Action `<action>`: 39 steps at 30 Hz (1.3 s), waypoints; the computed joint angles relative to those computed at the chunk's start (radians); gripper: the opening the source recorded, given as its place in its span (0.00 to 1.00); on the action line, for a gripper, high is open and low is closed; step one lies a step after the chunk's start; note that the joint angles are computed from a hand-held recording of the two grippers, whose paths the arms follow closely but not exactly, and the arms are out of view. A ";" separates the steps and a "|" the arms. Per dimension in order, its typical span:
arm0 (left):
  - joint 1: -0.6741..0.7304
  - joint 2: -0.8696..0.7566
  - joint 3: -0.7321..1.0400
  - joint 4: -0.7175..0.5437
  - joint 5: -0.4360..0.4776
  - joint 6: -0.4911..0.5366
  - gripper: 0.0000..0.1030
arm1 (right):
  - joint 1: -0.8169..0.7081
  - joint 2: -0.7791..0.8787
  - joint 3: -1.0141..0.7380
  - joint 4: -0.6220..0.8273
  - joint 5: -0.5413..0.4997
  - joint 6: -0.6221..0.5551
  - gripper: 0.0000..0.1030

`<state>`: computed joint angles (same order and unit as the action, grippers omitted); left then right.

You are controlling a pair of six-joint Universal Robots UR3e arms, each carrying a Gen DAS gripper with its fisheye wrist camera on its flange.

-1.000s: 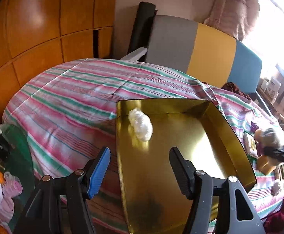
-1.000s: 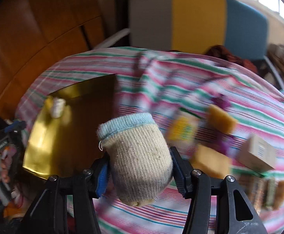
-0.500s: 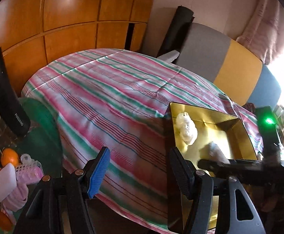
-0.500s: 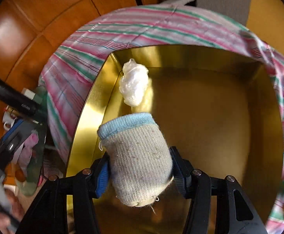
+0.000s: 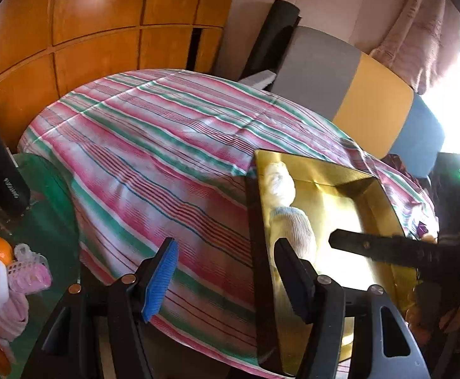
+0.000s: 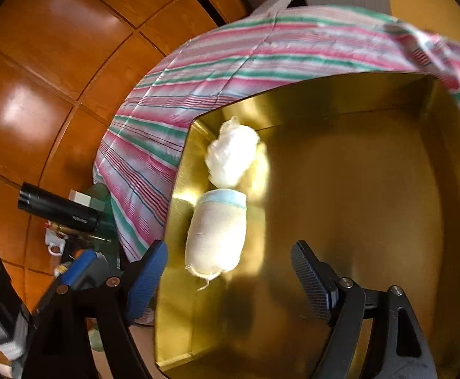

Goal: Organize objects
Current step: 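Carry the knitted sock item into the gold tray and release it with the right gripper, then move the left gripper back to the table and grasp the large yellow sponge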

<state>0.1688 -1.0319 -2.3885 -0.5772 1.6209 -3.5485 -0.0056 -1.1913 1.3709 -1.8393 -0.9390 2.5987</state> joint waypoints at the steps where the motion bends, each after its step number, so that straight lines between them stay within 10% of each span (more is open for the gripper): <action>1: -0.011 -0.010 0.003 0.008 -0.009 0.001 0.62 | -0.014 -0.031 0.042 -0.024 -0.006 -0.018 0.82; 24: -0.422 -0.483 0.447 0.047 0.079 -0.015 0.62 | -0.680 -0.313 0.230 0.001 0.073 -0.359 1.00; 39: -0.716 -1.207 1.447 -0.272 0.018 0.135 0.79 | -1.157 0.102 -0.166 -0.142 0.129 0.081 1.00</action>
<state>-0.5472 -2.2390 -0.9414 -0.8491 1.6386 -3.4130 -1.1625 -1.0893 1.2049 -1.9813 -0.8103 2.6792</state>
